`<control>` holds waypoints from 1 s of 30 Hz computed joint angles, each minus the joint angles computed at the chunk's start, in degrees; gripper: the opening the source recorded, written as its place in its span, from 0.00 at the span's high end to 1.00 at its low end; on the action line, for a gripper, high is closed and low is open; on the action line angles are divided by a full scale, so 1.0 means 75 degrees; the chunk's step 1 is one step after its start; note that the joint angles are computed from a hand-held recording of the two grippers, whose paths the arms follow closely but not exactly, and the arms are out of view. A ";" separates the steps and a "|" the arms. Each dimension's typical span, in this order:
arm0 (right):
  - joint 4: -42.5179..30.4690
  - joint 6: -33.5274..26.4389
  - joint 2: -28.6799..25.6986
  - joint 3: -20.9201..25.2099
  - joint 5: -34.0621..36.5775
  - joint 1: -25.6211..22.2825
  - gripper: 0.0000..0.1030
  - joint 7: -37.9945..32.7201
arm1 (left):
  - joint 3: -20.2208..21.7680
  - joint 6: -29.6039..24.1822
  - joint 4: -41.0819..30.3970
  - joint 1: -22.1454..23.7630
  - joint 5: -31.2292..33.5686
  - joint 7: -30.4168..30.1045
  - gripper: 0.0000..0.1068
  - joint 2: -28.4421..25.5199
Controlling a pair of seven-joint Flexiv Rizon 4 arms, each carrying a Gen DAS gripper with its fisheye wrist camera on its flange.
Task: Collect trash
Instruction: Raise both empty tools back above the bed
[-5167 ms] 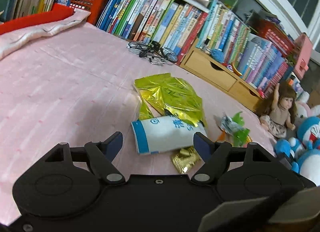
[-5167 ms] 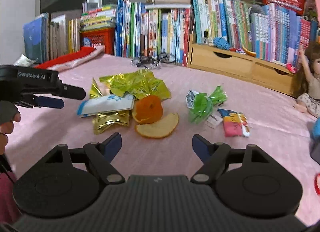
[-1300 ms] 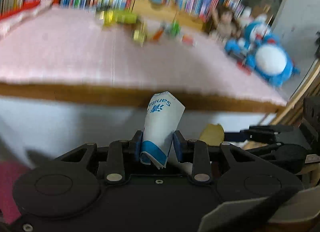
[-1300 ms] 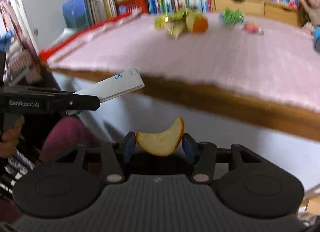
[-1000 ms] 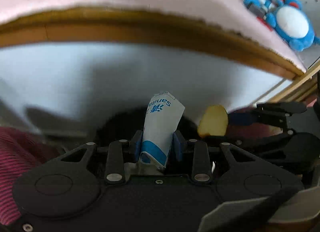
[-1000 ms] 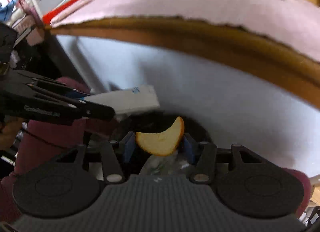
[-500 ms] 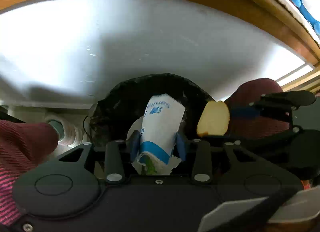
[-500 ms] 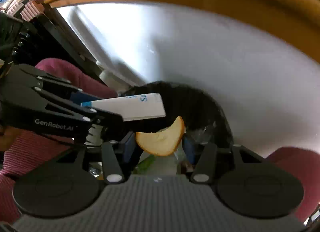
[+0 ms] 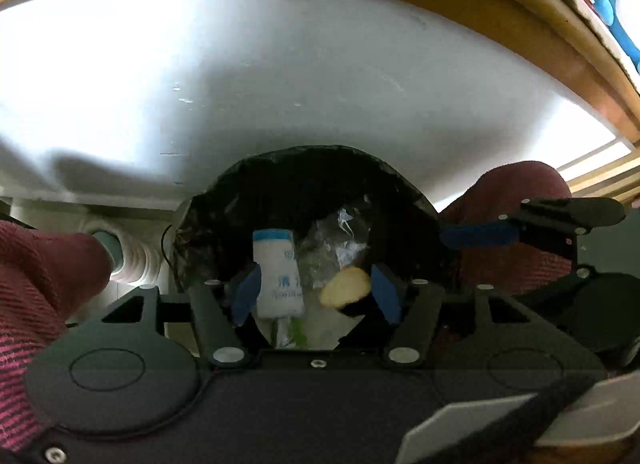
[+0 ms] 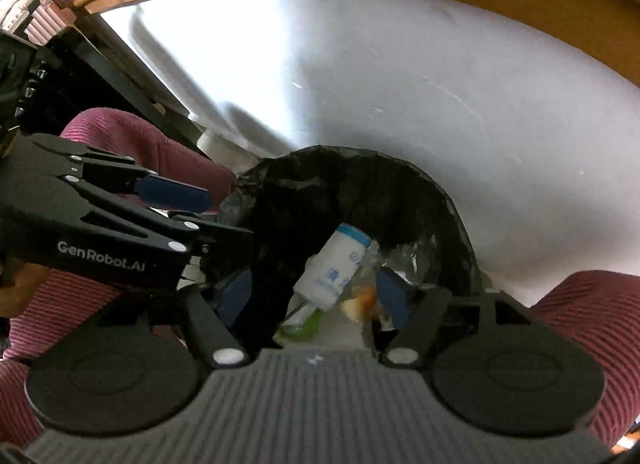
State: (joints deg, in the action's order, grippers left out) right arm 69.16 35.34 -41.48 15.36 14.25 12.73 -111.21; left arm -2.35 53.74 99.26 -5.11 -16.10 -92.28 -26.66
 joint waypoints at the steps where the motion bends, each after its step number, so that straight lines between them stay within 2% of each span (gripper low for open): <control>1: 0.0026 0.0034 0.0030 0.0014 0.0035 -0.0024 0.21 -0.0008 | 0.0011 0.0008 -0.0013 -0.0014 0.0022 -0.0025 0.43 0.0006; 13: 0.0260 0.0707 0.0466 0.0262 0.0798 -0.0404 0.16 -0.0442 | 0.0137 0.0624 0.0035 -0.0197 0.0493 -0.0224 0.34 0.0563; 21: 0.0541 0.1917 0.0891 0.0420 0.1489 -0.0623 0.14 -0.0561 | -0.0037 0.1400 0.0040 0.0042 0.0177 0.0555 0.32 0.0979; 27: 0.0465 0.2752 0.1028 0.0588 0.2031 -0.0839 0.12 -0.0526 | -0.0682 0.2278 -0.0035 0.0397 -0.1103 0.1924 0.28 0.1089; 30: 0.0414 0.3359 0.1022 0.0611 0.2123 -0.0834 0.11 -0.0604 | -0.0679 0.2651 -0.0417 0.0320 -0.1200 0.2283 0.25 0.0880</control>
